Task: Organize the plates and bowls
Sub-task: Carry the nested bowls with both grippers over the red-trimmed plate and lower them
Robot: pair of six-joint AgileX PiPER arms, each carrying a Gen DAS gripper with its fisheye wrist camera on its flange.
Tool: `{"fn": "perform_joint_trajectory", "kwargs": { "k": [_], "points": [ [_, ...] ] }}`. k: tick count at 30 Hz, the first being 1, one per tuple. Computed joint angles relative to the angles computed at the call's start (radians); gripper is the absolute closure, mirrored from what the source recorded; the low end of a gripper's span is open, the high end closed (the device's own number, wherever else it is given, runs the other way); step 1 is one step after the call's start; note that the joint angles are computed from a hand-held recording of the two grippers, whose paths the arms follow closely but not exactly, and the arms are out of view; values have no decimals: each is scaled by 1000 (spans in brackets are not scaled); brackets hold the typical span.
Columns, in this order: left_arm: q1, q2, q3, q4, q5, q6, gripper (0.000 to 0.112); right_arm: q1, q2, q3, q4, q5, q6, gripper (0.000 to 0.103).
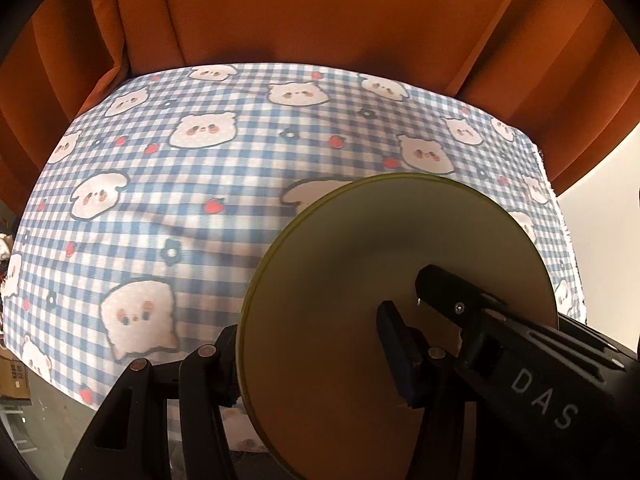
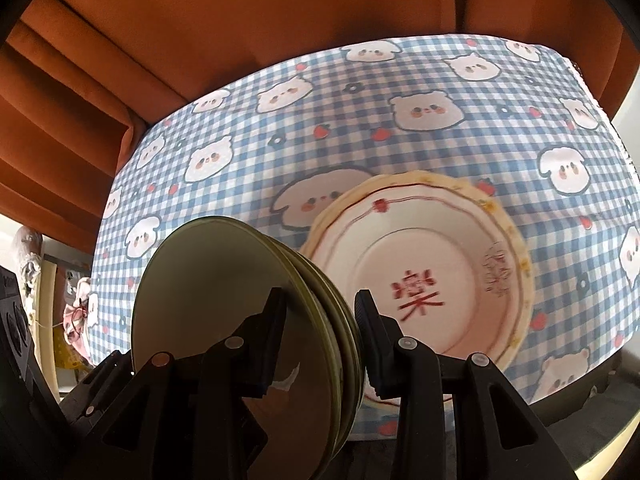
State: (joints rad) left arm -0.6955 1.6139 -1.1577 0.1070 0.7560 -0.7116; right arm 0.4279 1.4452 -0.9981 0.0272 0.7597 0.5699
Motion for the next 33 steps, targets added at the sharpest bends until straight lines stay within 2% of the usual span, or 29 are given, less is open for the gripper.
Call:
{"fn": "perform_joint_trajectory", "kwargs": {
  "k": [7, 13, 22, 33],
  "points": [
    [-104, 85, -91, 50, 14, -132, 56, -158, -66, 67, 87, 10, -193, 63],
    [-141, 157, -153, 32, 30, -161, 56, -284, -65, 105, 176, 20, -359, 63],
    [-135, 243, -223, -17, 49, -153, 57, -358, 18, 81, 211, 26, -472, 63],
    [-142, 349, -386, 57, 129, -164, 57, -401, 113, 3, 209, 14, -549, 63]
  ]
}}
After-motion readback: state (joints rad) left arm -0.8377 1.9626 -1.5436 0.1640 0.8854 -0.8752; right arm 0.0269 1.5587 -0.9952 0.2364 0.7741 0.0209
